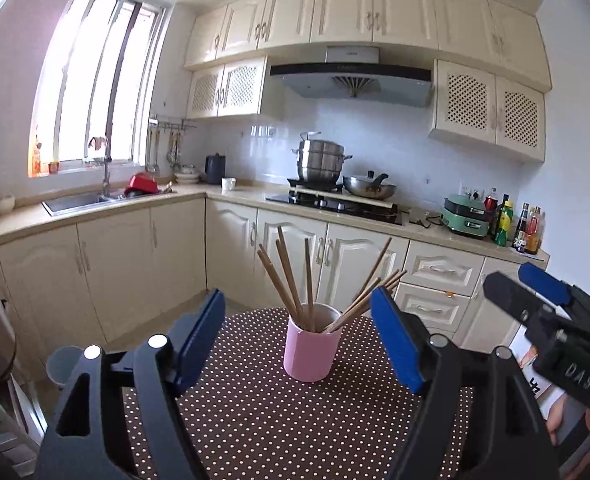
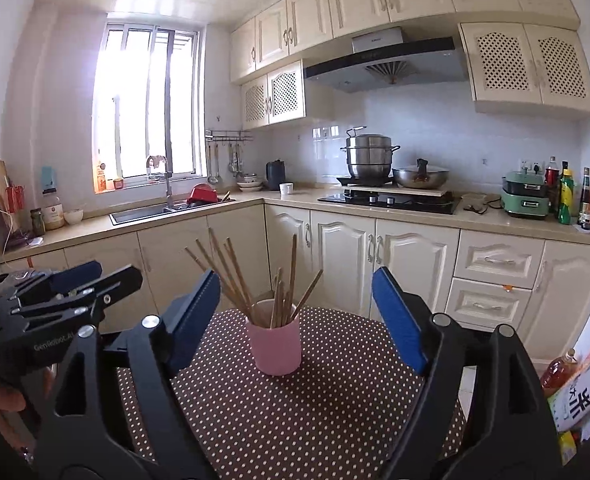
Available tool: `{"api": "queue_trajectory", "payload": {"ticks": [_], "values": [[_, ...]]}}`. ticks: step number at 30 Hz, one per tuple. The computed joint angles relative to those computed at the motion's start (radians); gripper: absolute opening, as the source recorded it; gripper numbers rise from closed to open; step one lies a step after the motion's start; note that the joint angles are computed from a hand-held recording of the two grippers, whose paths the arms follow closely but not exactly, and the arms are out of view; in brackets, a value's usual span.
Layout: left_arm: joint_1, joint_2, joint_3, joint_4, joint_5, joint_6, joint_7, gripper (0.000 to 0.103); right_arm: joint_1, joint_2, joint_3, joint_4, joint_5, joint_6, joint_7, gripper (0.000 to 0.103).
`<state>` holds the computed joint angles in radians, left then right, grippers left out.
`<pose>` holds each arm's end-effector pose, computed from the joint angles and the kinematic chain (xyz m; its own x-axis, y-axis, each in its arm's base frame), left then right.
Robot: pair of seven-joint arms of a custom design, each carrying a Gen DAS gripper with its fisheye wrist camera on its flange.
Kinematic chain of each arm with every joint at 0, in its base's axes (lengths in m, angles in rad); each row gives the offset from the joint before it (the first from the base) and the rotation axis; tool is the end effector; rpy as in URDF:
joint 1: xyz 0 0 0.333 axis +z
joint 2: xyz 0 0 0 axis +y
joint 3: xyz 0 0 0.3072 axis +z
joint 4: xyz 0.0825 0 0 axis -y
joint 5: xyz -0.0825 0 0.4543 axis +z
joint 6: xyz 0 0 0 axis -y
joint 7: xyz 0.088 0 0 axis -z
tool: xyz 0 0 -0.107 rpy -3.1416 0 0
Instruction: Organize utensils
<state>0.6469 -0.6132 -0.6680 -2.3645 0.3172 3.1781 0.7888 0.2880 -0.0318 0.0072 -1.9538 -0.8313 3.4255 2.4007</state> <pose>0.5157 -0.1004 0.6147 0.1758 -0.9804 0.0893 -0.2210 -0.1277 -0.9669 0.5757 0.2635 0.6094 0.4773 -0.8773 -0.0509 -0.1587 -0.0291 -0.9869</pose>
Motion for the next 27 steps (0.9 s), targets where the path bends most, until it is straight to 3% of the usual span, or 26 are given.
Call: {"api": "queue_trajectory", "payload": {"ticks": [3, 6, 12, 15, 20, 22, 27], "values": [[0.064, -0.108, -0.063, -0.041, -0.002, 0.008, -0.047, 0.074, 0.000, -0.038, 0.012, -0.065, 0.091, 0.030, -0.086, 0.079], [0.078, -0.192, -0.088, -0.079, -0.016, 0.007, -0.067, 0.074, -0.032, -0.087, 0.080, -0.157, 0.336, 0.065, -0.318, 0.082], [0.068, -0.297, -0.096, -0.133, -0.036, 0.010, -0.081, 0.075, -0.048, -0.141, 0.146, -0.240, 0.597, 0.096, -0.565, 0.088], [0.050, -0.332, -0.089, -0.159, -0.044, 0.014, -0.077, 0.082, -0.058, -0.156, 0.183, -0.263, 0.715, 0.108, -0.679, 0.089], [0.007, -0.350, -0.063, -0.188, -0.053, 0.007, -0.056, 0.083, -0.014, -0.167, 0.164, -0.292, 0.782, 0.144, -0.757, 0.094], [0.010, -0.360, -0.069, -0.190, -0.059, -0.005, -0.062, 0.083, 0.018, -0.170, 0.134, -0.299, 0.771, 0.152, -0.749, 0.095], [0.010, -0.384, -0.071, -0.203, -0.065, 0.003, -0.075, 0.083, 0.035, -0.173, 0.135, -0.310, 0.823, 0.166, -0.809, 0.095]]}}
